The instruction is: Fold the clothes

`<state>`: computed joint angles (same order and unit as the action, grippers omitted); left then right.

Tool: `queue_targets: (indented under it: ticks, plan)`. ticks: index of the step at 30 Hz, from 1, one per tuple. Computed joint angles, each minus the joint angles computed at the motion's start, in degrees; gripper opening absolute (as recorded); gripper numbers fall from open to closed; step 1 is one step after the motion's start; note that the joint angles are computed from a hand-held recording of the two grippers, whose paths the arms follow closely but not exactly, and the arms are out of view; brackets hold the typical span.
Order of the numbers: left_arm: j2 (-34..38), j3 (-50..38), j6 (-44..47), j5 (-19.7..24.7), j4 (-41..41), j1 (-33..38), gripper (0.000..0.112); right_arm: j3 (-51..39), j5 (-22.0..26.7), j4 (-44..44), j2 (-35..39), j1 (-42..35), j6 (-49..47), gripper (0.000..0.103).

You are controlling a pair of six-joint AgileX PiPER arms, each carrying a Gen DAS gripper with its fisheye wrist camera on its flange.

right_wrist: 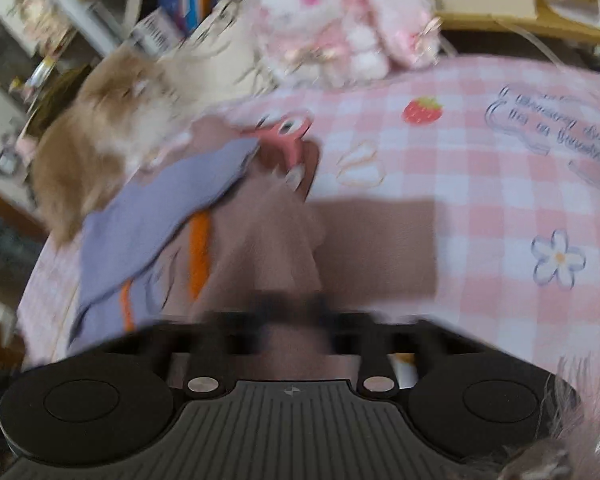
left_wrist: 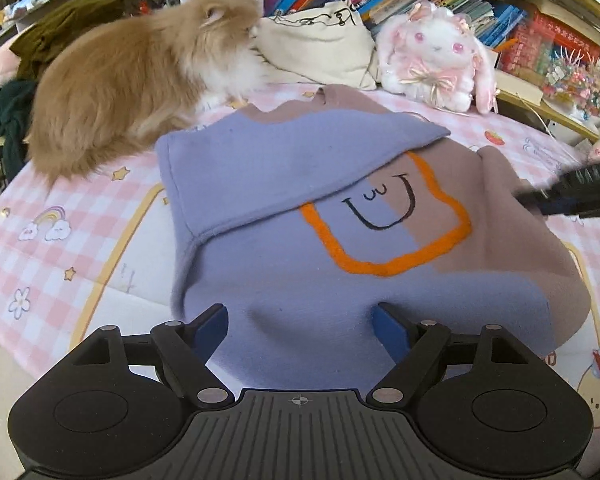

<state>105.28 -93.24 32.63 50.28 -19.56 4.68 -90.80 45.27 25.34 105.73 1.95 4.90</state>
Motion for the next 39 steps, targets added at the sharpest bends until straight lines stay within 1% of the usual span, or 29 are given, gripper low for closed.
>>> queue_targets:
  ticks: [1,3,4,5,6,7,8,9,10,12,16,18,21,22,23,24,25,27,28,29,30,32,33,35,36,39]
  plan:
    - [0.1,-0.3,-0.6,-0.8,0.5,0.0,0.082,1.4,1.4,3.3,-1.6,-0.6,-3.1,0.004]
    - [0.1,-0.9,-2.1,-2.9,1.7,-0.1,0.082,6.0,4.4,13.8,-5.9,-2.4,-13.5,0.004]
    - [0.2,-1.1,-3.0,-4.1,2.4,-0.2,0.082,8.0,6.6,18.6,-7.9,-3.4,-18.2,0.004]
    - [0.6,-2.0,-3.7,-4.6,3.0,-0.4,0.082,8.9,9.6,21.5,-8.9,-4.1,-21.0,0.005]
    - [1.3,-3.2,-4.2,-4.5,3.6,-0.5,0.082,8.4,13.6,22.0,-8.1,-4.8,-21.6,0.006]
    - [2.0,-4.3,-4.7,-4.1,4.3,-0.8,0.082,7.5,17.8,22.1,-7.0,-5.3,-21.7,0.010]
    - [2.5,-5.1,-5.0,-3.9,5.3,-1.3,0.082,7.4,20.0,21.6,-6.6,-5.5,-21.4,0.019]
    - [2.6,-5.3,-5.1,-4.0,6.4,-1.8,0.082,7.5,19.8,19.5,-6.7,-5.9,-19.5,0.025]
    - [2.4,-4.9,-4.7,-4.4,7.0,-2.3,0.082,8.6,17.3,17.3,-7.9,-6.4,-17.7,0.035]
    - [1.4,-2.8,-3.7,-5.7,8.3,-3.1,0.082,11.3,10.7,10.9,-11.1,-6.8,-13.0,0.040]
    - [1.7,-0.6,-6.0,-5.7,12.1,-4.3,0.082,10.9,8.1,-2.4,-11.5,-4.1,-5.9,0.040]
    - [2.1,0.3,-7.8,-6.1,14.6,-5.0,0.082,10.7,7.9,-8.8,-10.8,-0.4,-4.7,0.040]
    - [1.8,1.7,-9.2,-7.6,17.6,-5.6,0.082,13.5,4.2,-20.2,-11.1,6.4,-1.5,0.040]
    - [1.6,2.1,-9.6,-8.1,18.3,-5.7,0.082,14.6,2.9,-23.8,-11.3,8.5,0.1,0.042]
    - [1.5,2.4,-10.0,-8.5,18.9,-5.7,0.082,16.3,0.8,-26.6,-12.2,10.0,2.0,0.042]
    - [1.4,2.6,-10.4,-8.7,19.4,-5.6,0.082,18.0,-1.2,-29.6,-13.0,11.5,4.2,0.041]
    - [1.7,2.5,-10.8,-8.3,19.3,-5.3,0.082,19.5,-3.1,-31.8,-13.6,12.6,5.8,0.031]
    - [2.3,2.1,-11.3,-7.1,18.9,-4.7,0.082,21.5,-6.5,-31.4,-14.3,13.0,6.0,0.019]
    - [2.8,1.9,-11.7,-6.5,18.7,-4.4,0.082,21.6,-7.3,-31.0,-14.1,13.0,5.7,0.011]
    - [3.0,2.0,-12.2,-6.2,18.4,-4.1,0.082,21.1,-7.7,-30.0,-13.6,12.4,4.7,0.006]
    - [3.1,2.2,-12.4,-6.1,17.6,-3.7,0.082,20.5,-8.1,-29.7,-13.0,11.8,4.4,0.005]
    - [3.1,2.4,-12.7,-5.8,16.0,-3.1,0.082,18.8,-8.5,-33.0,-11.7,11.0,6.9,0.004]
    - [3.2,2.2,-12.4,-5.2,15.0,-2.8,0.082,17.8,-8.8,-36.1,-11.1,10.7,9.4,0.004]
    - [3.3,2.0,-11.2,-4.2,13.1,-2.5,0.085,15.2,-9.5,-47.1,-9.7,10.4,18.0,0.004]
    - [3.1,2.6,-10.6,-4.3,12.4,-2.5,0.087,13.6,-9.7,-52.8,-9.0,10.2,22.5,0.004]
    - [1.6,5.6,-7.4,-5.4,9.9,-3.1,0.088,9.3,-9.9,-67.7,-7.0,9.4,33.5,0.004]
